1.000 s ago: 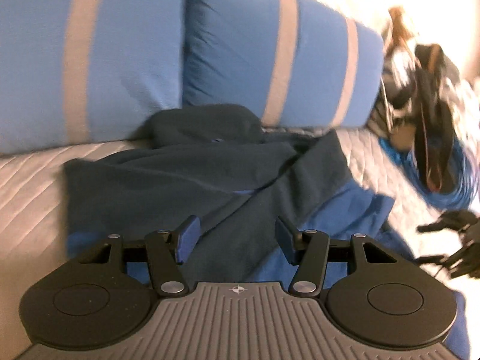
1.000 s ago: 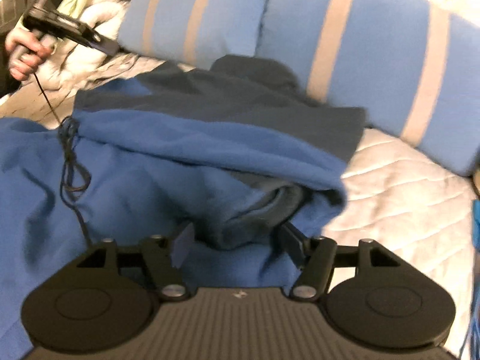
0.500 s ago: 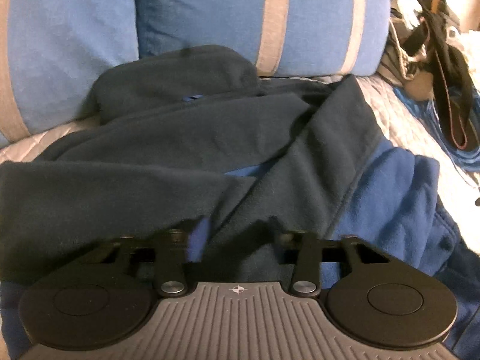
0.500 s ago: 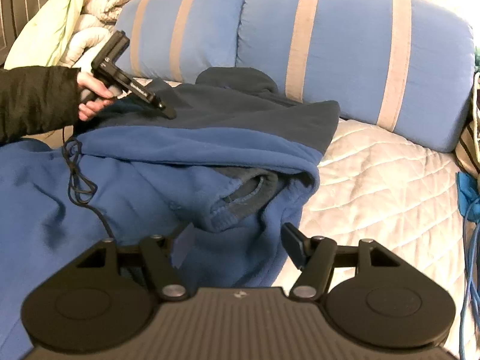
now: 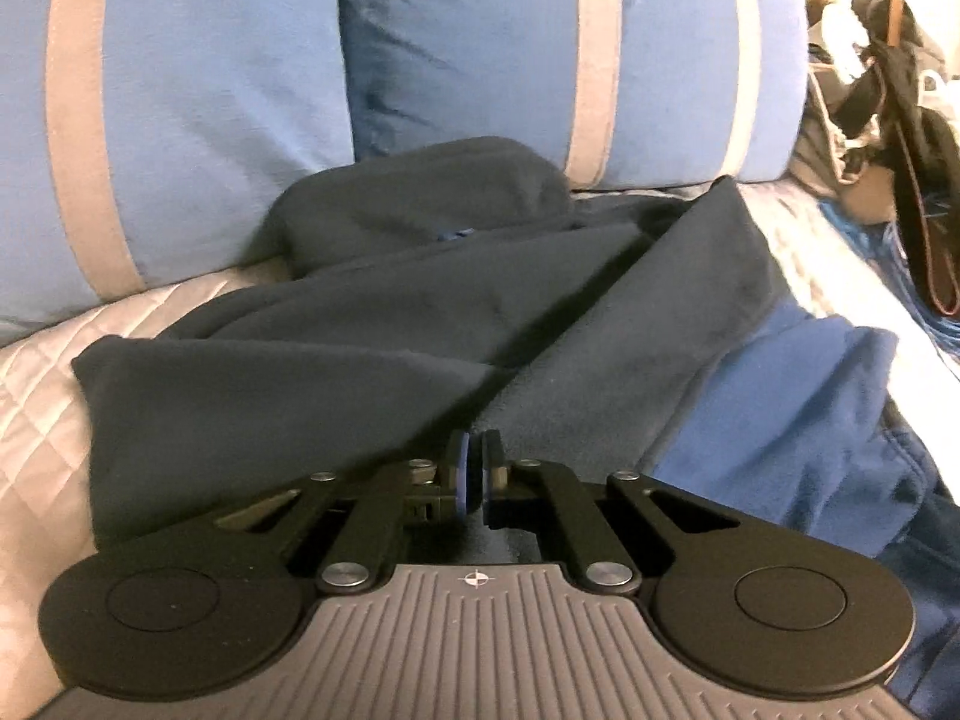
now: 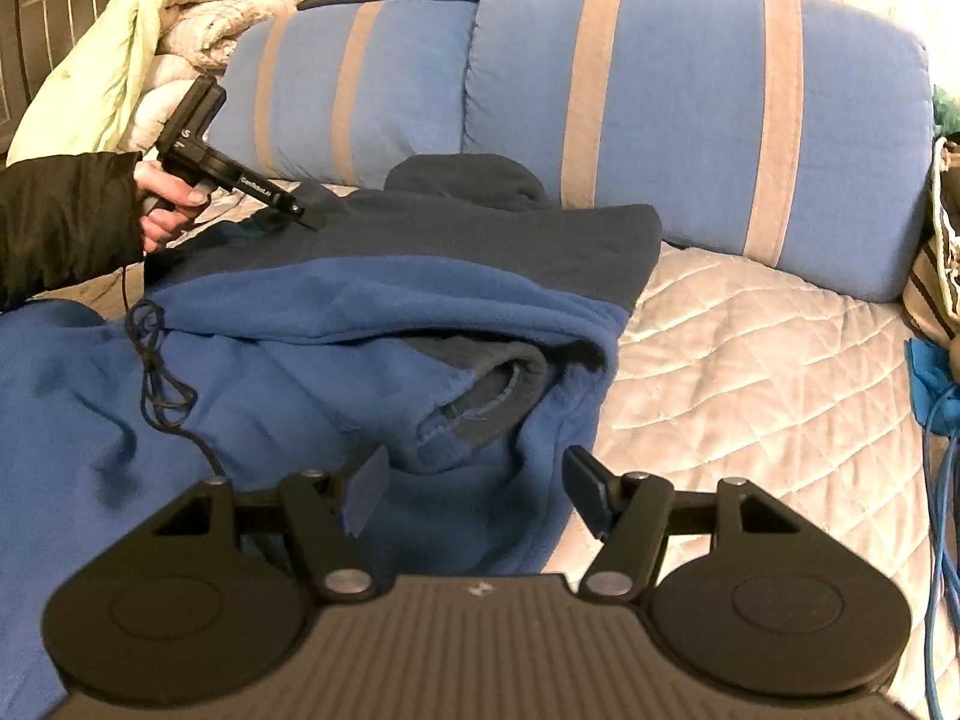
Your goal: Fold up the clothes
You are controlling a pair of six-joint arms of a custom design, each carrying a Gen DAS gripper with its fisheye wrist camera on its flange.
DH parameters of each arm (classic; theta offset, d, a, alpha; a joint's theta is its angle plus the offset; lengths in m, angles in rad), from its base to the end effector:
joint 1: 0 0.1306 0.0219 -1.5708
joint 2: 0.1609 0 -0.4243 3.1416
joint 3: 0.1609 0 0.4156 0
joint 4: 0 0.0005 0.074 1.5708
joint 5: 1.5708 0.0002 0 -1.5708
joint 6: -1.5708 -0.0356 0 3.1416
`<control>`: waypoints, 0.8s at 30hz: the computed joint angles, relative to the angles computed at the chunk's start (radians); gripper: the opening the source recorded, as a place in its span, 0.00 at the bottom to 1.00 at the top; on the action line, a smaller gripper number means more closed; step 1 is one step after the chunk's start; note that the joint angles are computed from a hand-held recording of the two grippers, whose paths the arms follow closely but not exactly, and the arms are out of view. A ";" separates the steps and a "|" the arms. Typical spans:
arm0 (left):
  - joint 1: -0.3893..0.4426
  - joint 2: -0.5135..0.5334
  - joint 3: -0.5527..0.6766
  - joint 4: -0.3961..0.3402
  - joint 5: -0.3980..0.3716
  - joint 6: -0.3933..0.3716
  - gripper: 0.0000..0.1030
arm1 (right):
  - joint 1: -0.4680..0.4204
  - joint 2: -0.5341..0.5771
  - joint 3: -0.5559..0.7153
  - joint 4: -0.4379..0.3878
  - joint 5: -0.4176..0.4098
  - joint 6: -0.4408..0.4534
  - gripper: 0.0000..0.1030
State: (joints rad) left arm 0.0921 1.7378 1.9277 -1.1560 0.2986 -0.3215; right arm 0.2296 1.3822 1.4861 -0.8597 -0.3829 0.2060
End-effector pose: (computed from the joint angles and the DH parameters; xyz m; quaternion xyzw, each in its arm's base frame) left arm 0.6263 0.0468 0.5218 0.1520 0.9327 -0.0785 0.3173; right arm 0.4852 0.1265 0.5243 -0.2684 0.8638 0.1793 0.3870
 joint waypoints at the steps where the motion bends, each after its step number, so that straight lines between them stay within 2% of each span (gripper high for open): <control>1: -0.001 -0.002 0.000 0.002 -0.014 0.013 0.09 | 0.001 -0.002 -0.001 0.002 0.004 -0.005 0.74; 4: -0.004 -0.011 -0.001 0.009 -0.056 0.055 0.13 | 0.005 -0.006 -0.003 0.009 0.027 -0.021 0.76; 5: -0.001 -0.024 -0.006 0.015 -0.065 0.070 0.22 | 0.010 -0.007 -0.002 0.010 0.055 -0.032 0.81; 6: 0.004 -0.039 -0.015 0.026 -0.067 0.090 0.38 | 0.015 -0.009 -0.002 0.012 0.084 -0.041 0.86; 9: 0.037 -0.107 -0.062 0.083 -0.022 0.159 0.63 | 0.022 -0.016 0.002 0.012 0.133 -0.061 0.94; 10: 0.050 -0.130 -0.075 0.095 -0.006 0.169 0.66 | 0.023 -0.017 0.006 0.010 0.147 -0.065 0.97; 11: 0.063 -0.153 -0.087 0.106 0.007 0.178 0.68 | 0.024 -0.020 0.008 0.015 0.163 -0.068 1.00; 19: 0.177 -0.335 -0.164 0.203 0.092 0.215 0.77 | 0.024 -0.047 0.049 0.019 0.245 -0.074 1.00; 24: 0.237 -0.396 -0.140 0.198 0.156 0.193 0.79 | 0.010 -0.078 0.084 0.037 0.281 -0.062 1.00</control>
State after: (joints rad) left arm 0.3289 1.3415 1.7881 -0.9580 0.4543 -0.1287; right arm 0.2400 1.3046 1.5696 -0.8232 -0.1018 0.1438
